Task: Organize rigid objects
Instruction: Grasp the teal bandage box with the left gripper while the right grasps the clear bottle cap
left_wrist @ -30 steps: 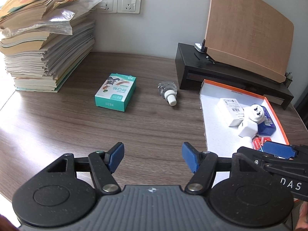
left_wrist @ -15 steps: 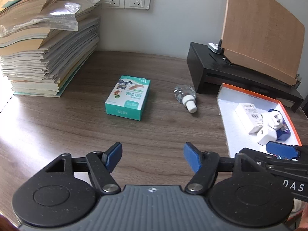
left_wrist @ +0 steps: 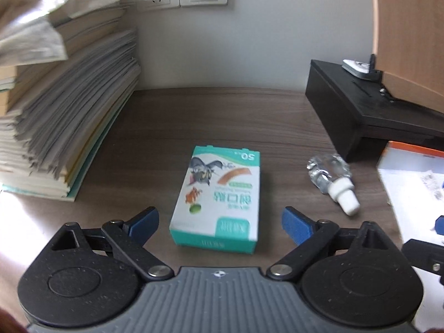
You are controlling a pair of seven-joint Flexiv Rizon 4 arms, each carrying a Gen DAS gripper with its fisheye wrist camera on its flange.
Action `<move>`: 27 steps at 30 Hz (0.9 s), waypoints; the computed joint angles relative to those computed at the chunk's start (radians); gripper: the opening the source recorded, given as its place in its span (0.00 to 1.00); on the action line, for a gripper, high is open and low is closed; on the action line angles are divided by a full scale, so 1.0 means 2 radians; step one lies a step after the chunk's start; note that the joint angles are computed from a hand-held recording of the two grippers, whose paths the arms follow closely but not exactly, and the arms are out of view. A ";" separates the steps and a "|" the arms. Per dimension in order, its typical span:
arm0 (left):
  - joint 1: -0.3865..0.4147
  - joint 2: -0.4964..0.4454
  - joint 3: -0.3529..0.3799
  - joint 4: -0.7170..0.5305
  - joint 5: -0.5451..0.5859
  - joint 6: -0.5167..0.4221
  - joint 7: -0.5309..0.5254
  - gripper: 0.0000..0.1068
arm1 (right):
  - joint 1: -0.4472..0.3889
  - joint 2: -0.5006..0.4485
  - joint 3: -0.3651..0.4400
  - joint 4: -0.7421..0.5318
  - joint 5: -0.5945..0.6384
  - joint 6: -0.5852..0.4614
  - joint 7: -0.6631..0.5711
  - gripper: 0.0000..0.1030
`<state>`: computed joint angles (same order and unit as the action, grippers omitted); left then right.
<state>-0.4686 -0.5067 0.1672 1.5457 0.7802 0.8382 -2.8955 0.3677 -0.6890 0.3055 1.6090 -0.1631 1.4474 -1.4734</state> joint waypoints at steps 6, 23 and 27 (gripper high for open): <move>0.022 -0.032 0.005 -0.020 -0.014 0.028 0.035 0.87 | 0.012 -0.046 -0.002 -0.074 -0.005 -0.036 -0.001 0.80; 0.007 0.008 0.032 0.040 -0.007 0.069 -0.011 0.67 | 0.078 -0.160 -0.040 -0.264 0.007 -0.132 -0.030 0.73; 0.009 0.014 0.025 0.042 -0.001 0.058 -0.026 0.67 | 0.081 -0.154 -0.047 -0.250 0.000 -0.118 -0.031 0.58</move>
